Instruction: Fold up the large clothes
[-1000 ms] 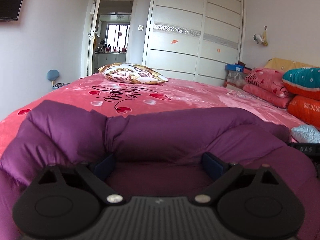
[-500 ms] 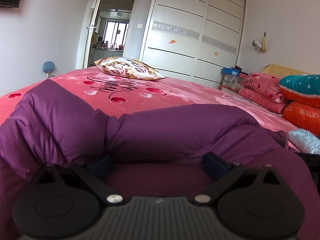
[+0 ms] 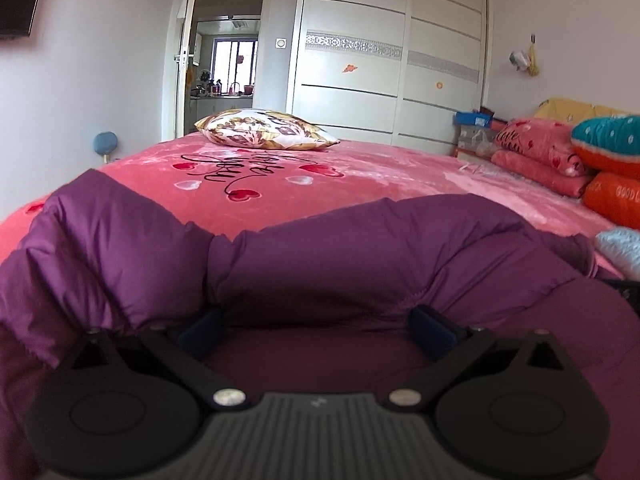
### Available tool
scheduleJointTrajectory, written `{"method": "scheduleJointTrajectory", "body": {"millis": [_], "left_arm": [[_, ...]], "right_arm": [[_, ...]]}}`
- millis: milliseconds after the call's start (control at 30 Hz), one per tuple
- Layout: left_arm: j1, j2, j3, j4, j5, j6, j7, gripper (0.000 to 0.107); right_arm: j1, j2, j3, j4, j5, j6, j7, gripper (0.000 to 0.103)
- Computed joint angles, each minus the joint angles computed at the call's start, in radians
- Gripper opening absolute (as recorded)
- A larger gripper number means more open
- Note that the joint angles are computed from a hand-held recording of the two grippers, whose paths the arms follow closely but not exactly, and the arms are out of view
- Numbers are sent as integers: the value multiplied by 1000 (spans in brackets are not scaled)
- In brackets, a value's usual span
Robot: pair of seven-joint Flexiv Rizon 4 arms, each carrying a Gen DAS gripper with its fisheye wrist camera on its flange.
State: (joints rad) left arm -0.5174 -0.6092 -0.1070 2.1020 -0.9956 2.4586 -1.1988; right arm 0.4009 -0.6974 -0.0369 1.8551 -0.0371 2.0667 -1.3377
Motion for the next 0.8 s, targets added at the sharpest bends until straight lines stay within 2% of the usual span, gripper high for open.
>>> {"method": "scheduleJointTrajectory", "body": {"millis": [67,133,167,233,267,333,367,500,600,667,700,733,800], "left_arm": [[-27,8,0,-17,-79,-8,64,102],[-54,30,-18,-42,-201,-21,154,102],[-52,53,-34,-36,-225,-29,157,102],[-40,103,-45,15,-164,-22,71,102],[-50,127,-47,32,-166,-8,61,102],[-70,181,-54,70,-186,10,57,102],[-90,210,-62,82,-234,21,85,102],[-149,319,-99,165,-355,99,160,102],[-188,385,-125,227,-467,177,221,102],[-201,439,-131,289,-501,195,192,102],[-200,474,-125,331,-488,177,143,102],[-194,508,-116,374,-455,147,80,102],[-165,571,-85,470,-341,75,-113,102]], "right_arm": [[-30,5,28,5,-19,0,12,103],[-93,14,85,14,-74,-9,38,103],[-129,22,114,26,-111,-12,49,103],[-174,48,147,62,-149,4,69,103],[-199,58,168,81,-159,28,91,103],[-277,77,229,123,-204,85,163,103],[-311,90,249,148,-230,109,203,103],[-363,158,242,268,-260,227,278,103],[-432,220,237,359,-357,230,361,103],[-471,264,232,424,-410,218,430,103],[-513,278,240,452,-473,213,489,103],[-551,287,243,471,-534,208,544,103],[-616,309,243,513,-647,181,662,103]]}}
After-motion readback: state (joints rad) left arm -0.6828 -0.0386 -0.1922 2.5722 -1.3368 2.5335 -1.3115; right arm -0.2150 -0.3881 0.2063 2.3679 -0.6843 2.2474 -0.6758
